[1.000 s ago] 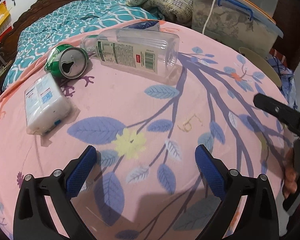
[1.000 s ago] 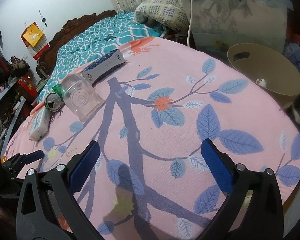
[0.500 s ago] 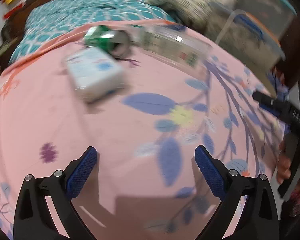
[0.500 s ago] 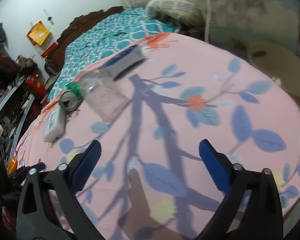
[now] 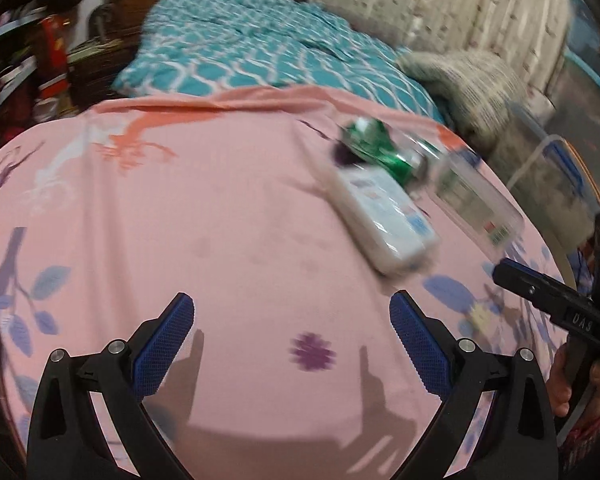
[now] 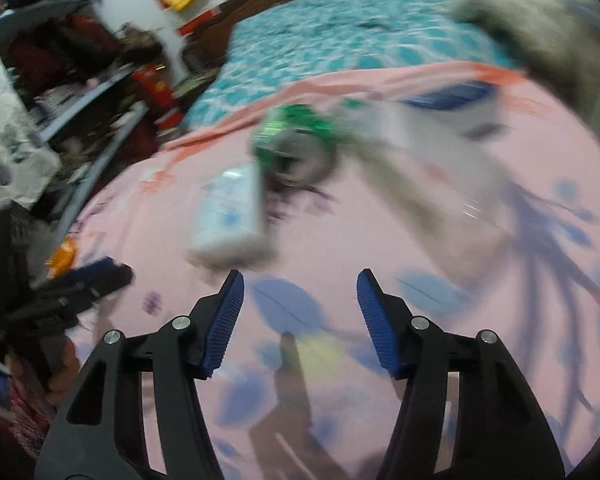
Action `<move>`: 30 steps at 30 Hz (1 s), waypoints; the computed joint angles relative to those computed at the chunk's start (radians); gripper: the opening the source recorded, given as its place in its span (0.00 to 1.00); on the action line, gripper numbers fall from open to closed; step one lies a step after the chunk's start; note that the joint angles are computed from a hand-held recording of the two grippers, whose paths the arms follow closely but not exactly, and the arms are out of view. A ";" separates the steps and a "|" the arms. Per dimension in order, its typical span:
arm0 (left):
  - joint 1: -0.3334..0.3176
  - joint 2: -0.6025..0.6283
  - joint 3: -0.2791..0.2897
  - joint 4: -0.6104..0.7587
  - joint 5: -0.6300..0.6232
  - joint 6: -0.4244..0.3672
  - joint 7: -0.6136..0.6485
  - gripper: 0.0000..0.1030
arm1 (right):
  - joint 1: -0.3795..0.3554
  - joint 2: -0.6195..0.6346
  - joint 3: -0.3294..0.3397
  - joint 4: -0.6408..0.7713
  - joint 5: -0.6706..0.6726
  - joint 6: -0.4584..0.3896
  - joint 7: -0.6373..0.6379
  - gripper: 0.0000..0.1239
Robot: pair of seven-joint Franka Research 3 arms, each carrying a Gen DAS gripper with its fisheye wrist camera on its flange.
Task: Collect trash
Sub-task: 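Reach toward the green crushed can with right tool while left tool approaches tissue pack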
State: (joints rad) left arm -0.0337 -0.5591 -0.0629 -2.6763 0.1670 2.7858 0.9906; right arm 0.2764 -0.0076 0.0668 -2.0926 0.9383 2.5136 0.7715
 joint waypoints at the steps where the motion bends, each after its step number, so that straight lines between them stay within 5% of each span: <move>1: 0.022 -0.015 -0.002 -0.007 0.010 -0.004 -0.010 0.91 | 0.007 0.039 0.006 0.054 0.010 -0.033 0.004 0.50; 4: 0.050 -0.032 0.003 -0.014 0.021 -0.016 -0.024 0.91 | 0.028 0.144 0.036 0.177 -0.029 -0.050 0.069 0.54; 8: 0.061 -0.026 0.010 -0.006 0.024 -0.020 -0.028 0.91 | -0.024 0.238 0.109 0.325 0.029 -0.342 0.009 0.53; 11: 0.062 -0.002 0.006 0.017 0.030 -0.009 -0.025 0.91 | 0.021 0.180 0.087 0.280 0.024 -0.194 -0.086 0.53; 17: 0.071 0.089 -0.028 0.091 0.062 0.017 -0.039 0.91 | 0.039 0.260 0.046 0.394 -0.166 -0.031 0.125 0.54; 23: 0.130 0.192 -0.118 0.192 0.208 -0.019 -0.137 0.91 | 0.046 0.463 0.033 0.662 -0.442 -0.140 0.343 0.48; 27: 0.143 0.246 -0.145 0.235 0.327 -0.061 -0.220 0.90 | 0.023 0.445 0.061 0.636 -0.448 -0.162 0.309 0.41; 30: 0.106 0.251 -0.103 0.226 0.319 -0.049 -0.212 0.79 | -0.008 0.360 0.086 0.510 -0.385 -0.142 0.230 0.41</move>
